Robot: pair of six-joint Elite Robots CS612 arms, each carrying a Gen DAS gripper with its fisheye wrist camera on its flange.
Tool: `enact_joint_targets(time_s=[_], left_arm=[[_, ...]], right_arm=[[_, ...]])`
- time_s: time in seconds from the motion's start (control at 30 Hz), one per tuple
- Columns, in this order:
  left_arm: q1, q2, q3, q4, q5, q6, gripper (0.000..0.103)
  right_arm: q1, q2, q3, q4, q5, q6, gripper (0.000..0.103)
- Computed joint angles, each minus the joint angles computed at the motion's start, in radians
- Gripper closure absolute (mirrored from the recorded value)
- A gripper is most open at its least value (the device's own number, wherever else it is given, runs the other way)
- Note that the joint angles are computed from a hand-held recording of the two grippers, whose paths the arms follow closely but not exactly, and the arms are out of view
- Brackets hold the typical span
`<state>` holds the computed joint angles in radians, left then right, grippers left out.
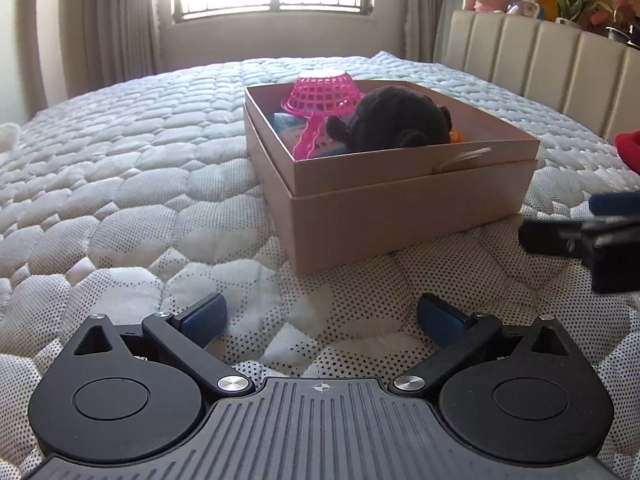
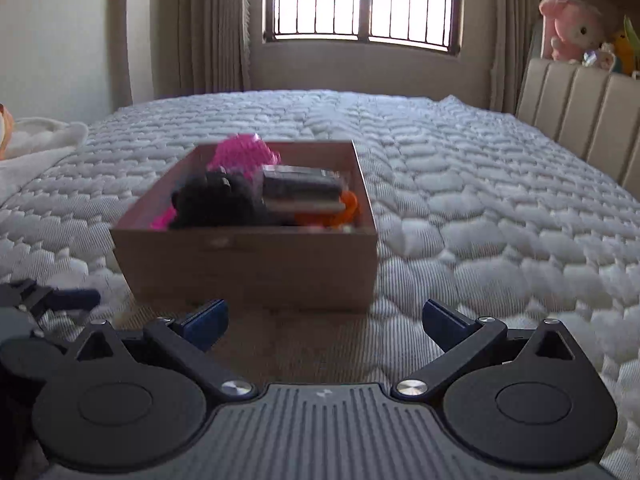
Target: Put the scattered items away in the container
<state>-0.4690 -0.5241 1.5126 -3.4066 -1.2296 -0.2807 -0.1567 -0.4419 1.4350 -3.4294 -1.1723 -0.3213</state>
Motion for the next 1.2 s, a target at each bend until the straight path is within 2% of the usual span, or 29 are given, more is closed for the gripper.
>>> enact_joint_targets(time_s=[0.17, 0.23, 0.3, 0.47, 0.6, 0.73, 1.2], left_arm=[[-0.002, 0.003, -0.002, 0.002, 0.007, 0.01, 0.0], [-0.003, 0.003, 0.0, -0.001, 0.009, 0.009, 0.0], [-0.003, 0.003, 0.0, 0.001, 0.009, 0.009, 0.0], [0.01, 0.004, 0.002, -0.01, -0.042, -0.033, 0.0], [0.006, 0.004, 0.001, -0.005, -0.028, -0.021, 0.0], [0.011, 0.005, 0.001, -0.01, -0.043, -0.03, 0.0], [0.01, 0.005, 0.0, -0.009, -0.042, -0.029, 0.0]], right_arm=[[0.011, 0.014, -0.051, 0.141, -0.029, -0.039, 0.0], [0.022, 0.017, -0.064, 0.172, -0.077, -0.058, 0.0], [0.022, 0.016, -0.067, 0.191, -0.08, -0.043, 0.0], [0.017, 0.021, -0.038, 0.106, -0.101, 0.098, 0.0], [0.016, 0.037, -0.019, 0.011, -0.1, 0.08, 0.0], [0.009, 0.036, -0.02, 0.024, -0.072, 0.102, 0.0], [0.01, 0.037, -0.021, 0.024, -0.076, 0.098, 0.0]])
